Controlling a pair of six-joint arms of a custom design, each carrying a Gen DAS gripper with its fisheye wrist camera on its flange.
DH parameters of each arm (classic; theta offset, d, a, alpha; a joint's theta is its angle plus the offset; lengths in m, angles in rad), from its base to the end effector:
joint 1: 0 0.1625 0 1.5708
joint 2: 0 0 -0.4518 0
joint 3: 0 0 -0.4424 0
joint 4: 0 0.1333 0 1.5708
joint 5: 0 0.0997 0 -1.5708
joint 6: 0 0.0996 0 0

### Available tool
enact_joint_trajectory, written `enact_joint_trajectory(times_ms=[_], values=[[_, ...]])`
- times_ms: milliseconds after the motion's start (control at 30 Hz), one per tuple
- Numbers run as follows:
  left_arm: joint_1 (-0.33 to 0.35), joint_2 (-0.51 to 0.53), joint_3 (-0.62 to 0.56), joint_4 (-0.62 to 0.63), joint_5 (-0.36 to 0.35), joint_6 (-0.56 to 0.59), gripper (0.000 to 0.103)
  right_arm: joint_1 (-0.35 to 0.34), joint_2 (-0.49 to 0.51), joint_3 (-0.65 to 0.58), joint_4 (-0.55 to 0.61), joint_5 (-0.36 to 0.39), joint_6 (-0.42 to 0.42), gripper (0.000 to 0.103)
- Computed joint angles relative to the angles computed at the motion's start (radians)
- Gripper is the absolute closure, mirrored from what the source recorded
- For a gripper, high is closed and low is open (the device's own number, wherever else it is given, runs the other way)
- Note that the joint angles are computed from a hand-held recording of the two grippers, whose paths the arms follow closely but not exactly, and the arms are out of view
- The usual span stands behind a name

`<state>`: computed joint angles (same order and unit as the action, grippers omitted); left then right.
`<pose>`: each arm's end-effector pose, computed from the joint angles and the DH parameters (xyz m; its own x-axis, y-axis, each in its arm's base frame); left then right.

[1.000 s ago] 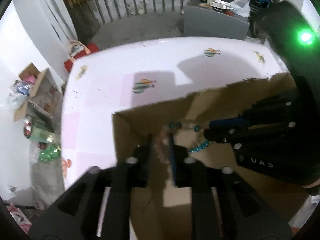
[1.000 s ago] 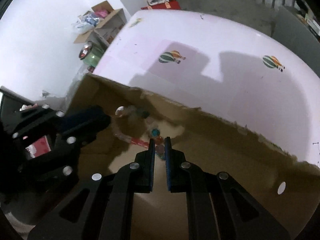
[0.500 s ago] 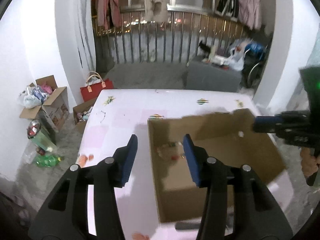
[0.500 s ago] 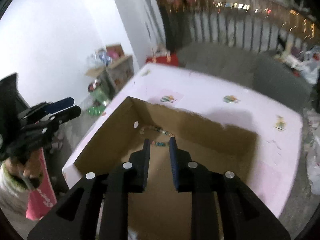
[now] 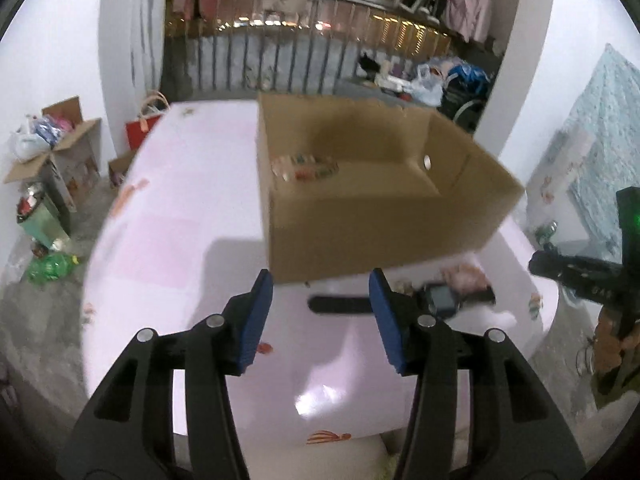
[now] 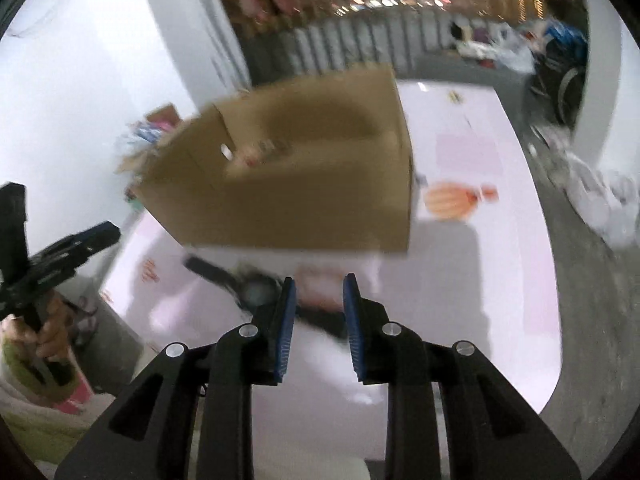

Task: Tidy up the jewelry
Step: 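Close the left gripper on the black smartwatch strap while the right gripper grips its other end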

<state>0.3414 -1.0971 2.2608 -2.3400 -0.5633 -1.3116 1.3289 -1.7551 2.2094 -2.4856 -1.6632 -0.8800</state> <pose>-0.3539 -0.3566 0.0709 -0.8082 -0.1419 -0.5716 0.3461 0.6707 -0.6560 0.0132 -0.4648 0.3680 -0.7751 -0.4930 0.3952 -0.6008 0.7687 -0.2194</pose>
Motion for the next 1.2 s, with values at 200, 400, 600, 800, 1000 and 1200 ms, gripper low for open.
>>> enact_joint_trajectory(times_ms=[200,400,600,800,1000,1200], values=[[0.070,0.085,0.010,-0.217,-0.046,0.165,0.046,-0.028,0.057,0.014,-0.040,-0.043,0.056,0.078],[0.111,0.107,0.007,-0.262,-0.074,0.208,0.044,-0.038,0.076,0.018,-0.063,-0.023,0.061,0.071],[0.134,0.122,-0.003,-0.288,-0.099,0.228,0.043,-0.036,0.101,0.004,-0.063,-0.037,0.087,0.071],[0.152,0.143,-0.015,-0.325,-0.120,0.243,0.043,-0.041,0.113,0.002,-0.074,-0.040,0.084,0.071],[0.175,0.162,-0.028,-0.343,-0.145,0.236,0.043,-0.041,0.110,0.005,-0.075,-0.035,0.081,0.071],[0.187,0.170,-0.033,-0.401,-0.157,0.260,0.042,-0.039,0.109,0.012,-0.079,-0.032,0.080,0.071]])
